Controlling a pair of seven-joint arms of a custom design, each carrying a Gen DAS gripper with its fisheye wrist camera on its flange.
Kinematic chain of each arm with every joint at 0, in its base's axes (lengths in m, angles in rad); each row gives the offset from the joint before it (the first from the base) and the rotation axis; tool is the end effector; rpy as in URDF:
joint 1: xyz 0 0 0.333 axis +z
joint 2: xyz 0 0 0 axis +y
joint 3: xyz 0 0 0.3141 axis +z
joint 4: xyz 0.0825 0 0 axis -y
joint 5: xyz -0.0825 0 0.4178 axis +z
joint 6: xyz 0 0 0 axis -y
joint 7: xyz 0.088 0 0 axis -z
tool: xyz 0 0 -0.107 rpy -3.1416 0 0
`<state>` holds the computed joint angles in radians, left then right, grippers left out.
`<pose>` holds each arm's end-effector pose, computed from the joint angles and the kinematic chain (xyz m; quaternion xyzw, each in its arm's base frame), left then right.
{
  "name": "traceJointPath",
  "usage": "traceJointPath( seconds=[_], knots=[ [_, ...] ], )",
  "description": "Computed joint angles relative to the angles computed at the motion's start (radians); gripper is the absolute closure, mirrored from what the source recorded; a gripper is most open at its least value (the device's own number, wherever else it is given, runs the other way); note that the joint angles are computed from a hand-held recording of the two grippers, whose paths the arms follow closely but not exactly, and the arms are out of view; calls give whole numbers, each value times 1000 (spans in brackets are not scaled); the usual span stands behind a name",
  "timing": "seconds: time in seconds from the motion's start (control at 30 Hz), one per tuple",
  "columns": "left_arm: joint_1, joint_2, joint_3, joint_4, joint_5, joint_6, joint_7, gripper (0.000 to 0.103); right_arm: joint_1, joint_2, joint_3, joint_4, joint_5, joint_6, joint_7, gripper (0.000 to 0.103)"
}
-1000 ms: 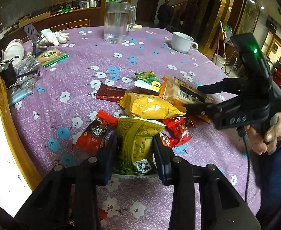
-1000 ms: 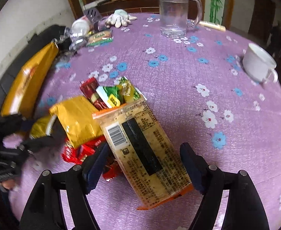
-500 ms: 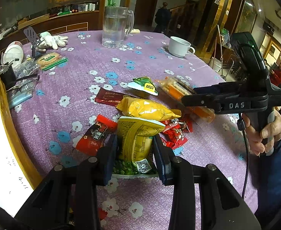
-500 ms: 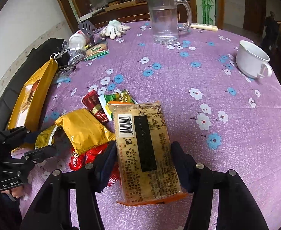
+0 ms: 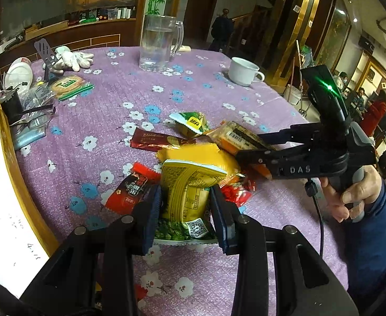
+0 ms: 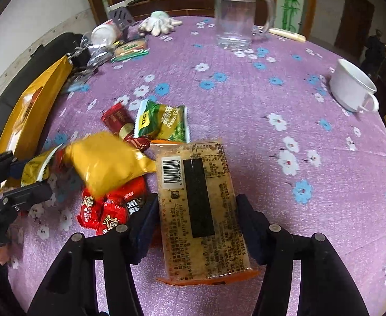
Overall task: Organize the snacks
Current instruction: 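Carry the snack bag and bread pack over the white box with both grippers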
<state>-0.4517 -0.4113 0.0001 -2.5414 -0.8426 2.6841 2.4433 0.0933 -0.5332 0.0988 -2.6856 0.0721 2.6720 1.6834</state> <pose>0.4363 -0.1853 0.4484 -0.4092 0.8338 -0.3657 0.0604 0.4281 0.0802 0.4346 -0.6915 0.6754 -0.1532 0.2054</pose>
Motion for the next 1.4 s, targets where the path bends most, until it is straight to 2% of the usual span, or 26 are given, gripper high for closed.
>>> traceJointPath(
  seconds=[0.37, 0.53, 0.83, 1.0, 1.4],
  knots=[
    [2, 7, 2, 7, -19, 0, 6, 69, 16, -91, -70, -53, 148, 132, 6, 43],
    [4, 2, 3, 5, -33, 3, 13, 69, 126, -125, -163, -78, 291, 227, -82, 44],
    [5, -4, 9, 6, -62, 4, 27, 69, 316, -115, -268, -60, 510, 290, -242, 44],
    [8, -3, 7, 6, -76, 17, 27, 69, 329, -108, -247, -54, 564, 288, -291, 44],
    [11, -9, 24, 12, -113, 50, 27, 69, 362, -89, -243, -38, 655, 285, -368, 44]
  ],
)
